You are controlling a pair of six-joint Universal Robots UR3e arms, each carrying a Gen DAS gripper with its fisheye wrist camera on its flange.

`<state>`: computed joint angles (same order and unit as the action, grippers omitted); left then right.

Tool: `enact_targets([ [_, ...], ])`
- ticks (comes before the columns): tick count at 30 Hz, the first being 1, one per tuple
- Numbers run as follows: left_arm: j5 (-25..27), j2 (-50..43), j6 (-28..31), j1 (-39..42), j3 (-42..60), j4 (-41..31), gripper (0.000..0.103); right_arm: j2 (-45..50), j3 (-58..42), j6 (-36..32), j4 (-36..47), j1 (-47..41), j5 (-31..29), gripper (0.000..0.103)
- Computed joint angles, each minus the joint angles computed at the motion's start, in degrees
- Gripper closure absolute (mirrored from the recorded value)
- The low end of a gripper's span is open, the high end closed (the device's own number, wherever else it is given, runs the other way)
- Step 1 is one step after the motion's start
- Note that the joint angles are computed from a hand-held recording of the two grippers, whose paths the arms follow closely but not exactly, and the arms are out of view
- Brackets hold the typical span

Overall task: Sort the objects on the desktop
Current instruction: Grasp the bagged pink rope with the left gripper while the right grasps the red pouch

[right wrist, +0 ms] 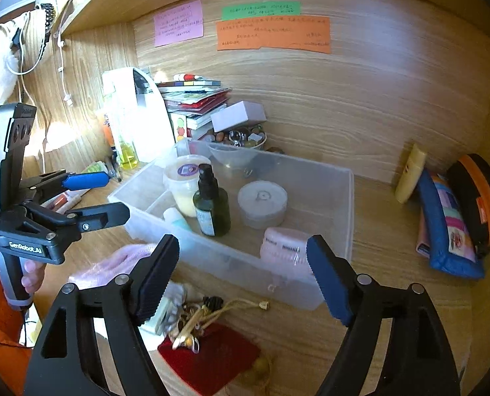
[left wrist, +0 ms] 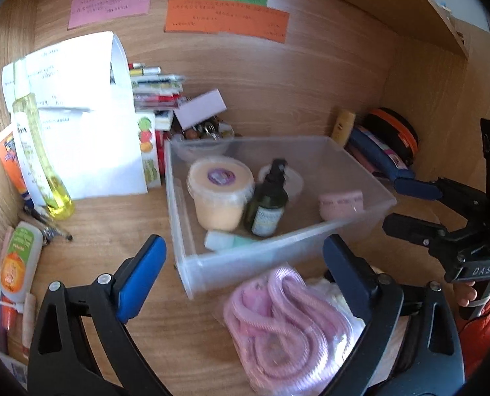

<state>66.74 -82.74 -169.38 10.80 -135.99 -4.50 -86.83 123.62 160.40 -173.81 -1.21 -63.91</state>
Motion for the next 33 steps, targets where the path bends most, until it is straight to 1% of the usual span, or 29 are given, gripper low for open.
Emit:
enact_targets([
  [5, 2.67, 0.56, 1.05, -3.0, -2.65, -0.32, 0.005, -1.96, 3.84, -1.21, 0.27, -0.9, 0.81, 0.026],
  [8, 2.41, 1.69, 1.58, -3.34, -4.91, -0.68, 0.005, -2.75, 5.85, -2.22, 0.8, -0.53, 0.49, 0.026],
  [12, 1.41, 4.27, 2.23, -1.84, -7.85, -1.71, 0.005, -3.75, 8.61, -4.05, 1.34, 0.11, -0.62, 0.026],
  [15, -0.25, 6.9, 4.52, 0.98, -9.72, -4.93, 0.005, -4.88, 10.56, -5.09, 1.61, -0.05, -1.37, 0.026],
  [19, -0.35, 11.7, 8.52, 4.7, -12.68, -9.24, 0.004, -6.62, 13.34, -5.48, 1.55, -1.53, -2.5, 0.026],
  [21, -1.09, 14.54, 10.72, 7.24, -13.73, -12.97, 0.004, -7.85, 14.44, -5.76, 2.52, -3.2, -1.76, 0.026],
  [24, -2.41, 16.38, 12.68, 9.46, -13.63, -17.63, 0.004, -10.03, 15.9, -6.55, 5.0, -5.81, -0.24, 0.026],
  [28, -2.92, 14.19, 12.7, 9.12, -12.54, -17.51, 0.004, -11.97, 17.02, -7.41, 5.9, -6.4, -0.71, 0.026],
  [33, -2.05, 4.96, 11.15, 5.32, -8.49, -13.98, 0.004, -11.04, 16.78, -7.85, 5.54, -5.13, -1.76, 0.026],
])
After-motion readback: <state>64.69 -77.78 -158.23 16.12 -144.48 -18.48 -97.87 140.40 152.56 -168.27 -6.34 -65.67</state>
